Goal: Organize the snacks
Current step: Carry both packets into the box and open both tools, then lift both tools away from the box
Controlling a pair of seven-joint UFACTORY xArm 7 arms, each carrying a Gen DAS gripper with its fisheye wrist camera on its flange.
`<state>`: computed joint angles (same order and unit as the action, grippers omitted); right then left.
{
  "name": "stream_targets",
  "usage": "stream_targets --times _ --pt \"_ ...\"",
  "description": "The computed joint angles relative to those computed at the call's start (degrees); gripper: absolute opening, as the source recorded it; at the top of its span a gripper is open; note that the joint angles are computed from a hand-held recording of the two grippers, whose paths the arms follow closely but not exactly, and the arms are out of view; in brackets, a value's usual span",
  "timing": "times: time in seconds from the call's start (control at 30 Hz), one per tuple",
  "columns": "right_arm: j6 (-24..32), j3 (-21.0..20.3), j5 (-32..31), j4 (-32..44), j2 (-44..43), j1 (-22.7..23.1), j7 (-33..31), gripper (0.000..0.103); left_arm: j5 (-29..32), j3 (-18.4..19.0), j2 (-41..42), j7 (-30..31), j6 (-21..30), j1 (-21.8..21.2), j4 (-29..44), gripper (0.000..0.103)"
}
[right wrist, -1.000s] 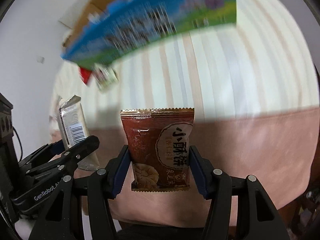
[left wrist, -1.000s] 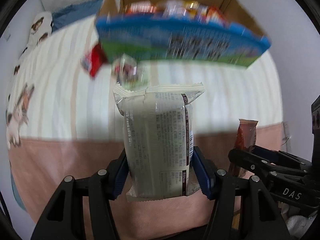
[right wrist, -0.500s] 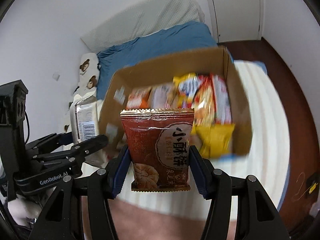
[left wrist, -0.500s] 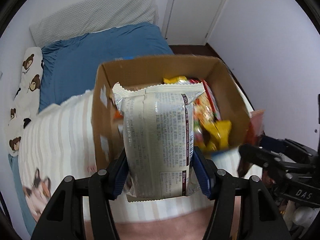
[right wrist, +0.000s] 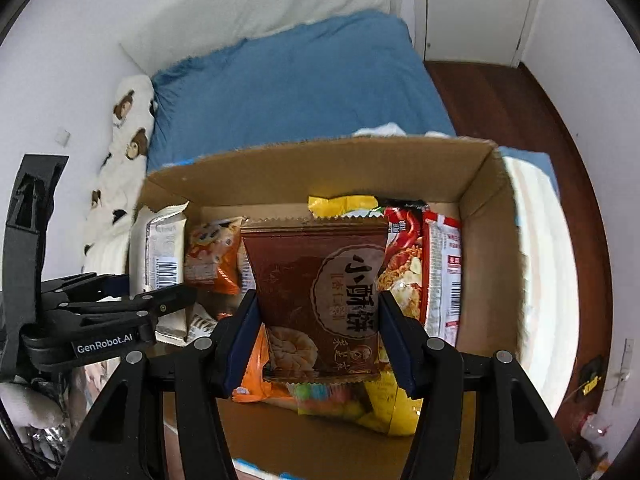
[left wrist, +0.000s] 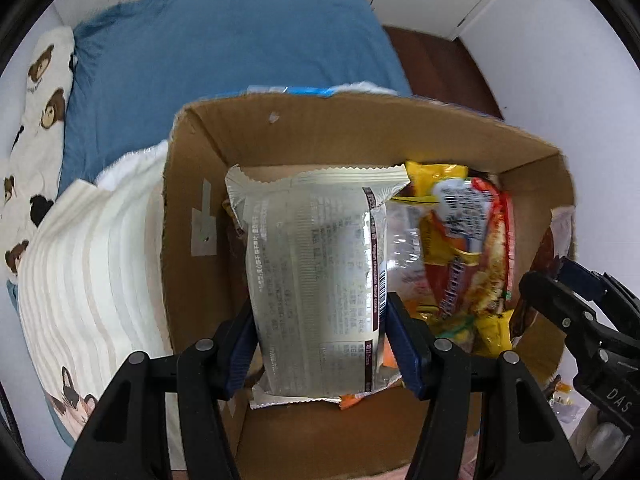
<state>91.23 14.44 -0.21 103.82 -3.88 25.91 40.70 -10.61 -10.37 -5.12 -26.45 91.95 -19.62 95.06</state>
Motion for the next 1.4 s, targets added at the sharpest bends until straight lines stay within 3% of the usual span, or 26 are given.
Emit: stream_targets --times 0.57,0.63,0.73,0.77,0.97,1.4 --pt "-0.81 -1.01 3.16 -1.7 2.56 0.02 -1.05 0.061 -2.44 0.53 0.4 -1.38 -0.8 0.53 -3.55 0.059" --pt "-0.29 -1.1 3.63 -1.87 2.59 -0.03 -1.09 0.065 -2.11 0.45 -0.03 -1.86 -0.73 0.53 -3.64 0.059" --pt "1.13 -0.77 2.39 -1.36 2.74 0.35 -1.1 0.089 -2.2 0.46 -1.47 -2.54 -1.22 0.61 -4.7 0.059" --pt "1.39 -0.71 2.06 -1.41 2.53 0.46 -1.14 0.095 -2.27 0.58 -1.56 -2.85 -0.83 0.74 -4.56 0.06" --pt "3.38 -0.32 -0.23 -2.49 0.16 0.73 -0.42 0.098 -0.35 0.06 -4.12 -4.19 -1.6 0.77 -5.05 0.09" --pt "3.72 2.94 -4.47 -6.65 -8.08 -0.28 1.38 0.099 3.54 -2.11 -11.75 -5.59 -6.31 -0.07 -9.26 0.095"
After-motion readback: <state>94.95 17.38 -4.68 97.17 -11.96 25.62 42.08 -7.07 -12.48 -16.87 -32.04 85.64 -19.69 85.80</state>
